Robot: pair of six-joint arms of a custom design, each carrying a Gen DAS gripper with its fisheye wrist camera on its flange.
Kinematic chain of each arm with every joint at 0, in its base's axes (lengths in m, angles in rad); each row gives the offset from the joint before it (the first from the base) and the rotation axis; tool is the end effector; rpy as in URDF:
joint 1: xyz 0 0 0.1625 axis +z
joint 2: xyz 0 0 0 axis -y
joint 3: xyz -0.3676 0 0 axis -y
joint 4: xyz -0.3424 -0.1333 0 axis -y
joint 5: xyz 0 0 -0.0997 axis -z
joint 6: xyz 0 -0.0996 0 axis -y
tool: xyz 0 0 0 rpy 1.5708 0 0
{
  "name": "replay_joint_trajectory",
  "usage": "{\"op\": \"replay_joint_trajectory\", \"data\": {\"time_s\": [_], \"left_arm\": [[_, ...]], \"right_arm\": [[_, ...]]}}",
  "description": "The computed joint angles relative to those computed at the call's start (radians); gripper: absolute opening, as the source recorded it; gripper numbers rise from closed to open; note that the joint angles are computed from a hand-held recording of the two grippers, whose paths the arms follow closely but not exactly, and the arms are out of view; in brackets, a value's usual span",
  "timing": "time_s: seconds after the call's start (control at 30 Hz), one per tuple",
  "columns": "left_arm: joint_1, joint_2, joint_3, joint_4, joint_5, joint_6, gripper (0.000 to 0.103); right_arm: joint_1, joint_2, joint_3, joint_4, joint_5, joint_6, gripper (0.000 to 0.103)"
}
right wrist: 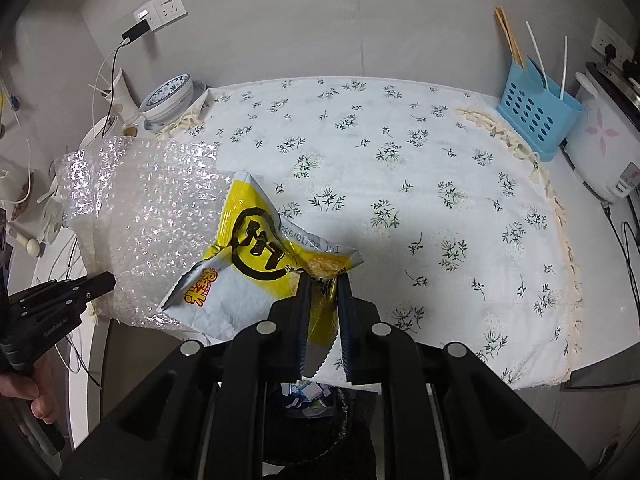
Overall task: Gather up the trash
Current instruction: 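Lift the bubble wrap and yellow wrapper and carry them down over the bin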
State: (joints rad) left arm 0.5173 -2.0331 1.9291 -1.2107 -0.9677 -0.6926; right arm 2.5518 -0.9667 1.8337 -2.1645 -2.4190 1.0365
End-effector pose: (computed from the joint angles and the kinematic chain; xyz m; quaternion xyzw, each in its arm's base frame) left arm -0.1254 -0.2897 0.4224 0.2073 0.9249 -0.1474 0.2827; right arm 0.4553 -0.2342 0.1137 0.0310 -0.9041 0.2788 0.3223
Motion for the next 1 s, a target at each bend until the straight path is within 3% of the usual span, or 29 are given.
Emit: {"op": "replay_joint_trajectory", "data": {"time_s": [0.47,1.0], "left_arm": [[-0.133,-0.158,0.024,0.19,-0.067,-0.141,0.011],[-0.33,-0.347,0.069,0.439,-0.217,-0.327,0.011]], "right_arm": [[0.073,0.024,0.024,-0.003,0.049,0.049,0.012],[0.144,0.043,0.072,0.039,0.125,0.165,0.012]]}}
